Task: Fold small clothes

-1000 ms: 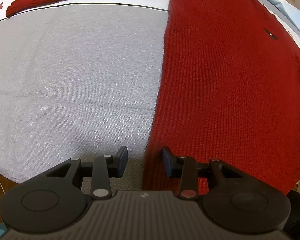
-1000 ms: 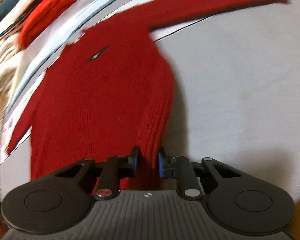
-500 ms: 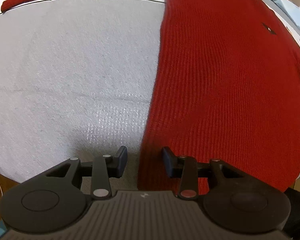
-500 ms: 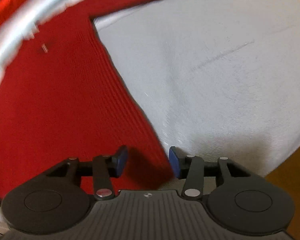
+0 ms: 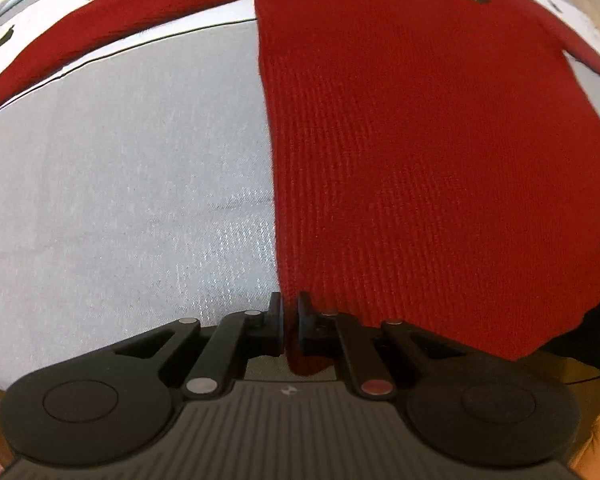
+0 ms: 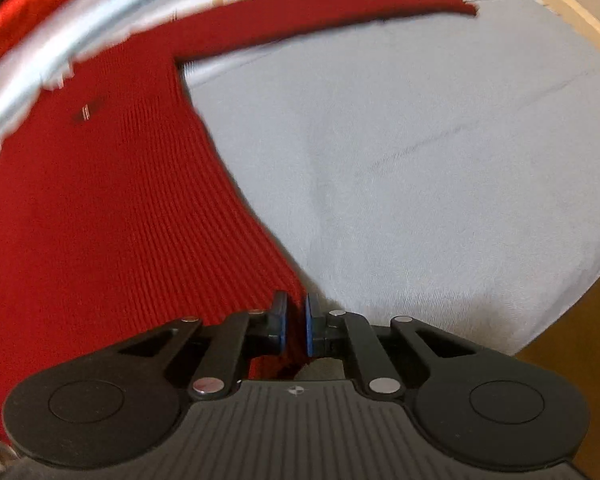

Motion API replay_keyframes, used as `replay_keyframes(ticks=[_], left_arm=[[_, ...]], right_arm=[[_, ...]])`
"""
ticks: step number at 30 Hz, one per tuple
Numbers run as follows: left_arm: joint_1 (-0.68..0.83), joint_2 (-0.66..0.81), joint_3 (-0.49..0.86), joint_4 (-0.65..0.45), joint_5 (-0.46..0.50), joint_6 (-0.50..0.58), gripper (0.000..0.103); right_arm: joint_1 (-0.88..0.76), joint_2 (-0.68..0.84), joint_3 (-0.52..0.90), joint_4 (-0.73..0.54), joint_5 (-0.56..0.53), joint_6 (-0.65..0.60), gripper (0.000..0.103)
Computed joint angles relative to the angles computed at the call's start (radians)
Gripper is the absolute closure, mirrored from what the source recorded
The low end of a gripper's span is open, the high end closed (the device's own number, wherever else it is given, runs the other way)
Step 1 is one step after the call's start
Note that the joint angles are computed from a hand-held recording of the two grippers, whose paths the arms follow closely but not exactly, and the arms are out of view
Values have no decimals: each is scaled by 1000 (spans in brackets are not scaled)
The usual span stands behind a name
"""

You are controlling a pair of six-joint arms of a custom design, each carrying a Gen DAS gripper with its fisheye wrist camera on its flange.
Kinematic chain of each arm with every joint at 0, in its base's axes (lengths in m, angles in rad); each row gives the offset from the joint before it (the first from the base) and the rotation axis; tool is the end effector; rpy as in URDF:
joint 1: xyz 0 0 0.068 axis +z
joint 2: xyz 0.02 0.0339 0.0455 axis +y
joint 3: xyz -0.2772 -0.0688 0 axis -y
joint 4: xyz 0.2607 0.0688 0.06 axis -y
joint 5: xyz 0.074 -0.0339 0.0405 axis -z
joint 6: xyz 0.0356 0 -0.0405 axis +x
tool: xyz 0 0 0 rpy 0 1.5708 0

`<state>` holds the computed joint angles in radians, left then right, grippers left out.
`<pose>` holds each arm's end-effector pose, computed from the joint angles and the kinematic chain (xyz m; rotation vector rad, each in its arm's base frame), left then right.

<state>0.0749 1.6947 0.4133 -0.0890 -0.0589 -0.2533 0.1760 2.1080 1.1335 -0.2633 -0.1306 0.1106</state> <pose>0.2072 0.0177 0.0485 -0.4883 2.8954 0.0599 0.3867 0.0735 0.0663 -0.1232 2.8176 0.2502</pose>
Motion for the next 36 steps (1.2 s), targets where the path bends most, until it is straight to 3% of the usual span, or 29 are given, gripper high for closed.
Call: replay_keyframes(ticks=[4,6,9,11,13,16,18,21,25,28,33,36], left_arm=[[0,-88,-21,59,-49,-27,87],[21,-96,-26,97,14,-37,84],[39,26,35,83,103,-20,77],[4,134,104,15,76,14,74],[-21,148,118,6,41,31,74],[8,76,80,58,76,12,72],[23,102,94,56,67,20,65],[8,173,137,-1,9,45,64],[73,-2,57,91,25,18,64],[126,-160,15,148,-23,-10,60],[219,-202,183,125,-74,5,60],[217,-182,258,229,-190,-2,59]], right_arm=[[49,-7,-7,2,102,-10,87],[76,-29,-36,84,97,-8,77],[78,-60,-83,167,30,-37,74],[93,13,-3,67,19,-60,68],[102,91,71,-54,44,-88,68],[128,48,16,33,65,-95,68],[128,8,-36,101,34,-99,64],[151,93,49,-7,112,-115,62],[173,60,15,73,112,-108,62],[187,3,-26,144,71,-62,62],[224,-48,-69,273,45,-10,62],[246,-59,-67,342,37,17,62]])
